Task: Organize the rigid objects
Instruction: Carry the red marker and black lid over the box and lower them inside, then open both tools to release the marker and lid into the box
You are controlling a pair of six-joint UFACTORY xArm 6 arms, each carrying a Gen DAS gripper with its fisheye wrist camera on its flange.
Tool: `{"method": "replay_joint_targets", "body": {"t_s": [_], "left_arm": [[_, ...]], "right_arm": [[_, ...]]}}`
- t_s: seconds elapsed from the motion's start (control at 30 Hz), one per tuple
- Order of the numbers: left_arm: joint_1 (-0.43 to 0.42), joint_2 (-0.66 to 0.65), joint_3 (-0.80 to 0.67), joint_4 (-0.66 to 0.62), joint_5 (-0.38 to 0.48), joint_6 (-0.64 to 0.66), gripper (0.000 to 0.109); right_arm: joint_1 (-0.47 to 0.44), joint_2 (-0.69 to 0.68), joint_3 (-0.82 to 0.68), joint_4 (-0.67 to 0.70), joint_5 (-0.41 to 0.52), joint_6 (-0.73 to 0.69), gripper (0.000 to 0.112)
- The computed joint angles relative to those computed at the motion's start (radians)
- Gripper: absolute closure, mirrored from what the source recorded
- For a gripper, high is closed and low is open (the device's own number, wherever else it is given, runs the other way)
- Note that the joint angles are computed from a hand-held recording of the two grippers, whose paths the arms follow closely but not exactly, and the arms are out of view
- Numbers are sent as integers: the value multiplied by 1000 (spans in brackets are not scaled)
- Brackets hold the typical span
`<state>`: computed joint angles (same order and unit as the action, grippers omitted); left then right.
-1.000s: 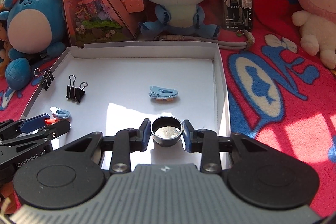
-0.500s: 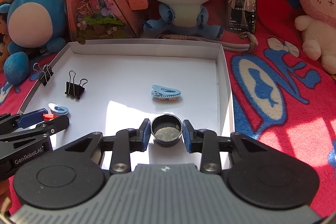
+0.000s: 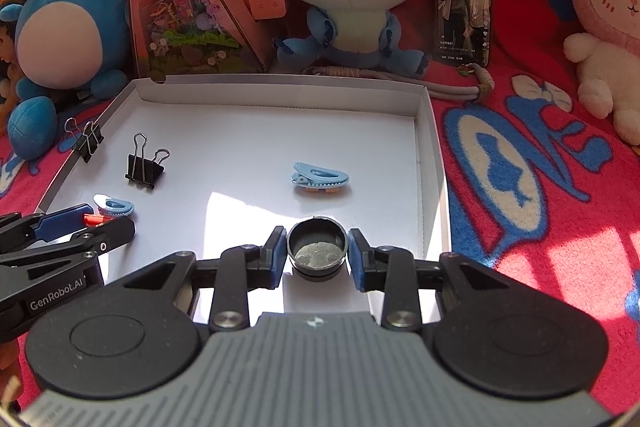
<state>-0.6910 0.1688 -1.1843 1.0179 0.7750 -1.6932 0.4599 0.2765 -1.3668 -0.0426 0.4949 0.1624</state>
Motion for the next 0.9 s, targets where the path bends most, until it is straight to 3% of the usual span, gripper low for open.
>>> {"method": "replay_joint_targets", "body": {"t_s": [0.4,0.47,0.53,0.63,0.67,0.73,0.83,0.87,0.9], "left_arm": [[-20,7,-11,33,23,4,60],[-23,10,-15,38,27,8,60],[-26,14,-19,41,38,8,62],[-24,15,-20,44,36,2,71],[-23,15,-20,41,34,4,82],[-16,9,-12,36,11,3,83],[-27,0,-10,50,26,-4,76],[-33,-3,-11,60,39,-10,65],[-41,-6,-11,71,52,-16,59]], "right_arm": [[1,11,0,-38,-1,15,61],[3,10,8,-76,-13,37,66],[5,7,14,-87,-22,39,75],[8,3,24,-113,-34,54,75],[8,2,26,-116,-38,57,75],[7,-1,31,-114,-45,58,75],[5,-5,40,-95,-59,54,69],[4,-8,44,-92,-62,55,60],[3,-12,50,-83,-69,49,58]]}}
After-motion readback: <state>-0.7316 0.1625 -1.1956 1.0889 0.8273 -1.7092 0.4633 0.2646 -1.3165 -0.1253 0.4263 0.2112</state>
